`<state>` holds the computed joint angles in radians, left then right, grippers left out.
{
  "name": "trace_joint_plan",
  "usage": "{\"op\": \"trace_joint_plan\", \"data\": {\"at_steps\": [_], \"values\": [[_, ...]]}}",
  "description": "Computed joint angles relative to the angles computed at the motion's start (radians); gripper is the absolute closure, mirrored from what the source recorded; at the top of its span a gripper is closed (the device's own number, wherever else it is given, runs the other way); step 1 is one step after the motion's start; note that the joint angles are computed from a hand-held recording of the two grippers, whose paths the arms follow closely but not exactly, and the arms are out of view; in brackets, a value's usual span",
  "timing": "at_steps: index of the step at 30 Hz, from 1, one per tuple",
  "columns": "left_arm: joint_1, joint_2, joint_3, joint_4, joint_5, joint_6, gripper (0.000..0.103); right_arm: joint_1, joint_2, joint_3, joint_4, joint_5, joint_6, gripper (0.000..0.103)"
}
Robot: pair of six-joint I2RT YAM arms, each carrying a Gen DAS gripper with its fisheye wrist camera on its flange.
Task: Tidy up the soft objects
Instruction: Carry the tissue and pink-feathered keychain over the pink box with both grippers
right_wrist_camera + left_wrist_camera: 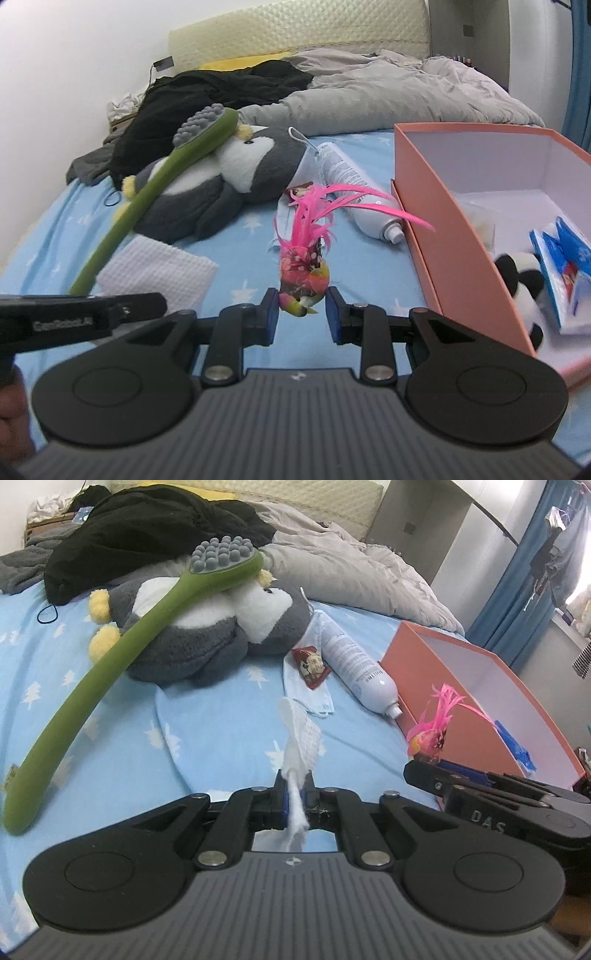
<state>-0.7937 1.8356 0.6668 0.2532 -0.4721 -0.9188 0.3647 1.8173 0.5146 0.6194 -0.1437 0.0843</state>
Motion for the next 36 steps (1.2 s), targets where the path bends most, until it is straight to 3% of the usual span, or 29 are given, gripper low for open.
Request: {"op": "trace_joint_plan", "data": {"at_steps": [9, 19, 31, 36], "values": [[-0.110, -0.070, 0.018, -0.132, -0.064, -0.076, 0.096, -0.008, -0.183, -0.149, -0.040, 0.003, -0.001, 0.072], [-0.159, -0.120, 0.088, -0.219, -0.095, -0.072, 0.096, -0.055, -0.376, -0.200, -0.122, -0.033, -0.032, 0.072], [-0.180, -0.145, 0.312, -0.283, -0.155, 0.099, 0.096, -0.187, -0.600, -0.148, -0.252, -0.095, -0.096, 0.072], [-0.157, -0.085, 0.439, -0.271, -0.116, 0.177, 0.096, -0.281, -0.612, -0.086, -0.277, -0.126, -0.115, 0.072]]}}
